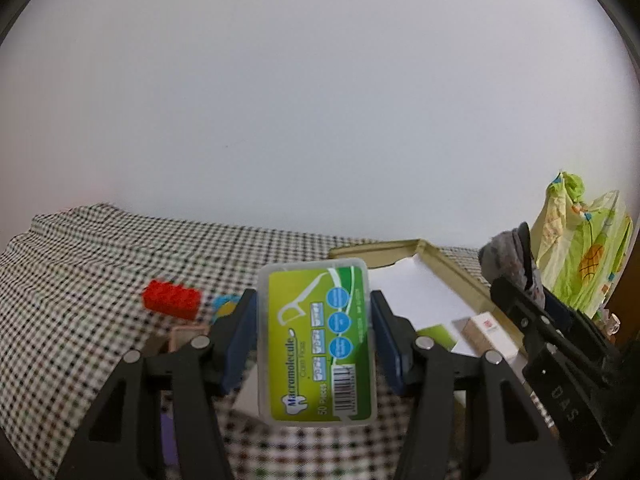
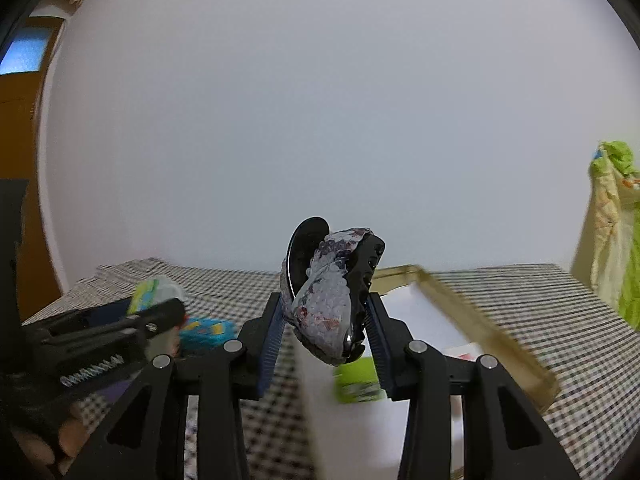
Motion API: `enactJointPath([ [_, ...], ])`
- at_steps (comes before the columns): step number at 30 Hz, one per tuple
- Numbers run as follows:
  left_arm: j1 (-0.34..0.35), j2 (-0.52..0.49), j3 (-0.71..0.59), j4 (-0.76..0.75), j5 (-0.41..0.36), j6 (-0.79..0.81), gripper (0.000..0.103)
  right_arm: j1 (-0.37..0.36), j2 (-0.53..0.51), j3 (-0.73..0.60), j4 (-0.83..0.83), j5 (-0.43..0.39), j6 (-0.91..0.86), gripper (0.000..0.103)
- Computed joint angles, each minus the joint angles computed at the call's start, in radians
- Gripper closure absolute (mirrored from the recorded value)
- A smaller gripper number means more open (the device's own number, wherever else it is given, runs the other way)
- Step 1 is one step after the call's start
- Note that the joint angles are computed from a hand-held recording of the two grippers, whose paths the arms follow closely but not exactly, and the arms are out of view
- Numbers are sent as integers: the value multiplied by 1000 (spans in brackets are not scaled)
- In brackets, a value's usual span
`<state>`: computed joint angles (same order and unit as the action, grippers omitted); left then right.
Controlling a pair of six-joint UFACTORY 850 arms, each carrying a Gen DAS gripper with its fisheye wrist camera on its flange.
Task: Organize rigid objects
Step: 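Grasp the green floss-pick box with the left tool while the right tool holds the shoe, then lower both held items into the tin tray and open both tools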
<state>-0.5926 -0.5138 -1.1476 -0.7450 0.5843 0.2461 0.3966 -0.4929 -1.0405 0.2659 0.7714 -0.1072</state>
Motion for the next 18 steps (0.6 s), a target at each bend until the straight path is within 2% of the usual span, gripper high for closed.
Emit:
enactJointPath([
  [5,-11,-54,-91,-13,-22,34,49,-54,-10,-19,27,0,-21,60],
  [12,-32,-152,-253,-86,-92,141,48,-130,-31,-64,5,-72,24,60],
  [15,-41,-197,-328,-172,-116,246,48,-148,-42,-85,-14,-114,26,60],
  [18,-44,-247,-414,-330,-153,416,48,-158,-57,-114,-42,-172,24,60],
])
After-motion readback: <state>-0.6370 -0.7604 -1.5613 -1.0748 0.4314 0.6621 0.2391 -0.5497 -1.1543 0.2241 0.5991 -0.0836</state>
